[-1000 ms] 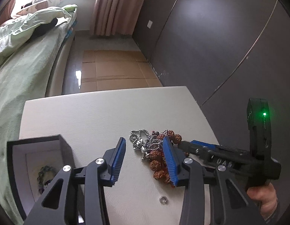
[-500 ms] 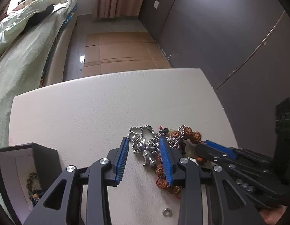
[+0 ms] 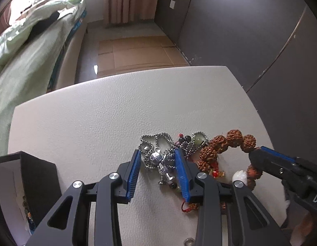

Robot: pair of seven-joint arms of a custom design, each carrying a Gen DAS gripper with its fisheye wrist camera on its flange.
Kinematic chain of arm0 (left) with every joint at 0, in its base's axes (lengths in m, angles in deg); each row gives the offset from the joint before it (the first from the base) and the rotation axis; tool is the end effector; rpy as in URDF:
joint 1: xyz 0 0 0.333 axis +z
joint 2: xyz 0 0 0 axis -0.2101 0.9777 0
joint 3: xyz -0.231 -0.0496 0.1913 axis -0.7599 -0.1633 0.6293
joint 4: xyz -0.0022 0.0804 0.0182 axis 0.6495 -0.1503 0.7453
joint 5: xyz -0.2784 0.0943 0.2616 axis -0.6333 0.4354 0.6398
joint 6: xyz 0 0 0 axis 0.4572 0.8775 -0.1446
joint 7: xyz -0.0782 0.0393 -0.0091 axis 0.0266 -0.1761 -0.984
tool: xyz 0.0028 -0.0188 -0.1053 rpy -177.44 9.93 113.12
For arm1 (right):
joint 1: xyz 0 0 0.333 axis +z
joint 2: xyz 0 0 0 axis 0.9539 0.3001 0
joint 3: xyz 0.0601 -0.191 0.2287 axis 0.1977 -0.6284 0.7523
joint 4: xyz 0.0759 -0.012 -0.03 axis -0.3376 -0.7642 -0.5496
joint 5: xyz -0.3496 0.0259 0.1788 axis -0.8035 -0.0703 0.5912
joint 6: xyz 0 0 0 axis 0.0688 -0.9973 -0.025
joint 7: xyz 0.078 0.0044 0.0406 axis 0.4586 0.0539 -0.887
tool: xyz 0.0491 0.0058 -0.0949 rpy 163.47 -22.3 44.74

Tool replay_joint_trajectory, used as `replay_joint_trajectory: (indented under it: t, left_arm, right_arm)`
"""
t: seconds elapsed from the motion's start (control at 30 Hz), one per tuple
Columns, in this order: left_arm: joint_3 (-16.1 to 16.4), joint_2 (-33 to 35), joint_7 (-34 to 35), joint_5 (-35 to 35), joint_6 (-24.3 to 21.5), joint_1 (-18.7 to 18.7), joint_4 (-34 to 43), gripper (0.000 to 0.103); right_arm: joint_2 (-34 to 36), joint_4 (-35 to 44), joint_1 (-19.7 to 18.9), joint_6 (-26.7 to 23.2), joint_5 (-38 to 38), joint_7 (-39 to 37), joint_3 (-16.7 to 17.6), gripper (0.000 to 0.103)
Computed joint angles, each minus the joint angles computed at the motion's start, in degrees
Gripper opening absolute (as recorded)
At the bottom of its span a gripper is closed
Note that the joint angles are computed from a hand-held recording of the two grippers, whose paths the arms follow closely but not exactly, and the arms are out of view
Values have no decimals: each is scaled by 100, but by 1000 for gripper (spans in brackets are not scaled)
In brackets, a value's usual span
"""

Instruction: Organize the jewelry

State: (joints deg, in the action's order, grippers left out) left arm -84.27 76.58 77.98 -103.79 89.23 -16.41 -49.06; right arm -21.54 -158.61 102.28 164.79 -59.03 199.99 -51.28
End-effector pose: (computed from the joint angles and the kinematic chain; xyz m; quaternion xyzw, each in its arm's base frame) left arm 0.6968 -0.1690 0.4566 -0.4697 0.8451 -0.2501 0.0511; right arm 0.5811 0.3940 0.5086 -0.4945 0.8196 -0.0754 0.2795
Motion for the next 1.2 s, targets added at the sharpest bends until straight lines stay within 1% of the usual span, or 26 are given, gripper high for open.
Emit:
replay_joint_trajectory:
  t: [0.07,0.1,0.13,0.17,0.23,0.37,0.57,0.77,0.93,1.2]
  left_arm:
    - [-78,17,121,-191,-188,85,45,14]
    - [-78,-39,180,-189,-155,78,-33,10]
    - [-77,-125,252,-195,-9,68,-169,10]
    - [-66,-146,268,-192,25,58,-189,10]
    - [-102,-267,369,-368,111,114,-304,10]
    - [-127,-600,683,-629,483,188,-625,10]
    - [-112,-1047,1083,-1113,776,304,-948,10]
    - [-45,-1544,1463,-1573,1022,357,-1339,10]
    - [83,-2012,1838,-2047,1028,412,-1666,10]
    - [353,-2597,2234,-2582,1072,421,-1955,10]
  right_arm:
    - [-24,-18,15,18,-31,26,-7,19]
    - [-37,-20,26,19,-61,45,-13,19]
    - [-48,-24,29,26,-75,56,-15,19]
    - [-79,-54,33,67,-97,81,-17,19]
    - [-114,-65,45,107,-149,120,-22,19]
    - [-194,-88,105,177,-340,260,-44,19]
    - [-309,-78,212,335,-765,506,-63,19]
    - [-328,52,336,343,-1110,676,-64,19]
    - [-346,159,448,327,-1405,895,-76,19]
    - [-296,462,659,329,-1912,1213,-102,19]
